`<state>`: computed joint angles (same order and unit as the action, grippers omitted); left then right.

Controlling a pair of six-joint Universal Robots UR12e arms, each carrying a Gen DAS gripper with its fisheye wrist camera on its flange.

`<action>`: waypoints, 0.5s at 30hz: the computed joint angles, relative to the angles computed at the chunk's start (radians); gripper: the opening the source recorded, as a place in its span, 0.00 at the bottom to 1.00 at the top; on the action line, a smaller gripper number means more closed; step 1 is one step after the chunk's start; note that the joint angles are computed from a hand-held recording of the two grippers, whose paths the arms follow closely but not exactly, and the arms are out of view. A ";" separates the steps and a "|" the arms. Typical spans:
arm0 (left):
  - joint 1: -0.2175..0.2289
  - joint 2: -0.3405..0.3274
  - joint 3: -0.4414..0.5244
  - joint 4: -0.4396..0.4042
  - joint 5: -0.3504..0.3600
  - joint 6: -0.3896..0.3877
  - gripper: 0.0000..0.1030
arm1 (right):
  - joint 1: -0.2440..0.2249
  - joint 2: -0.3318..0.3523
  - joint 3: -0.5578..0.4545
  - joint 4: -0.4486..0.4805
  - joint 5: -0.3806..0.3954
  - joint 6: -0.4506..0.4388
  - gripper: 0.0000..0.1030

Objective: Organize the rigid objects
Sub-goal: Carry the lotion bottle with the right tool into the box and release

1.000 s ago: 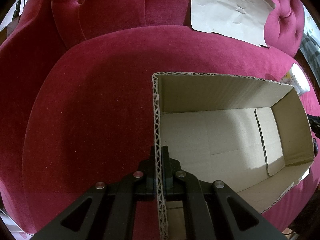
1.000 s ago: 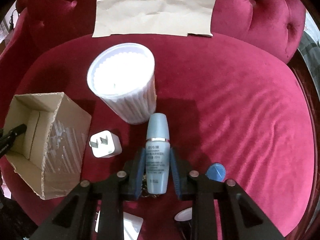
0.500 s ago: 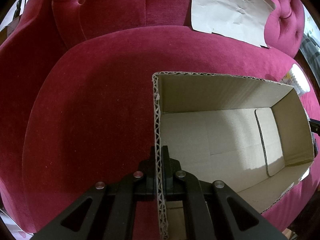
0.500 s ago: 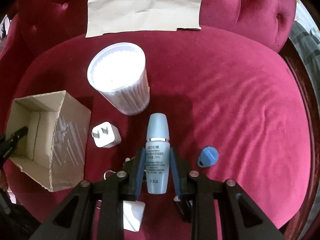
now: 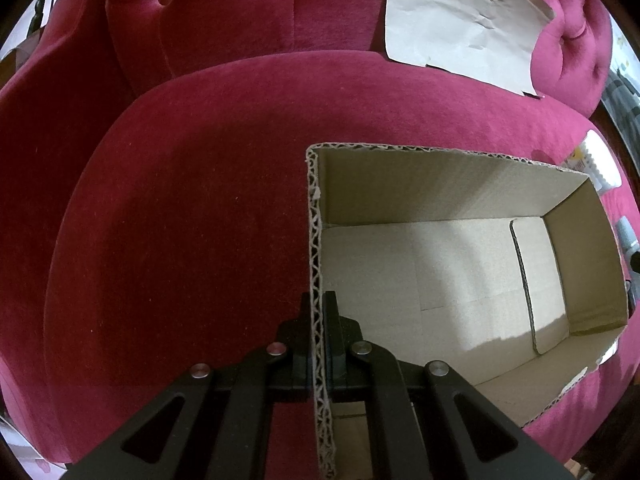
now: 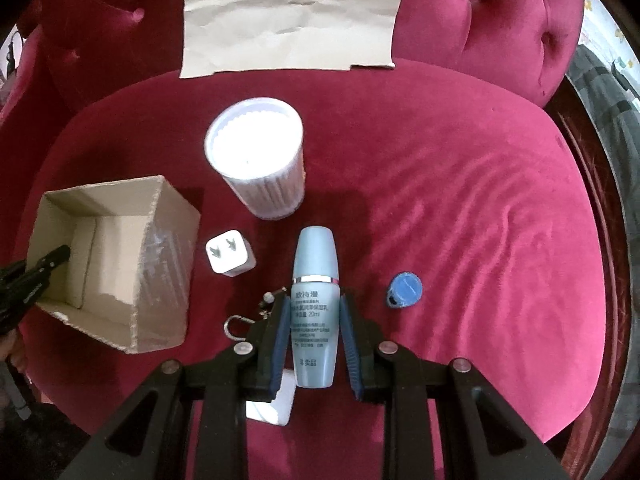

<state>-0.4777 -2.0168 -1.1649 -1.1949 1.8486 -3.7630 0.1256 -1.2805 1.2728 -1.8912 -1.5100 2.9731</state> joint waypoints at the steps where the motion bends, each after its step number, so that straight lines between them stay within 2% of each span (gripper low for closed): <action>1: 0.000 0.000 0.001 -0.003 0.000 -0.003 0.04 | 0.001 -0.005 -0.001 0.005 0.001 -0.001 0.26; 15: 0.002 0.007 -0.015 0.021 -0.009 -0.013 0.04 | 0.050 -0.006 -0.061 0.001 0.053 -0.036 0.26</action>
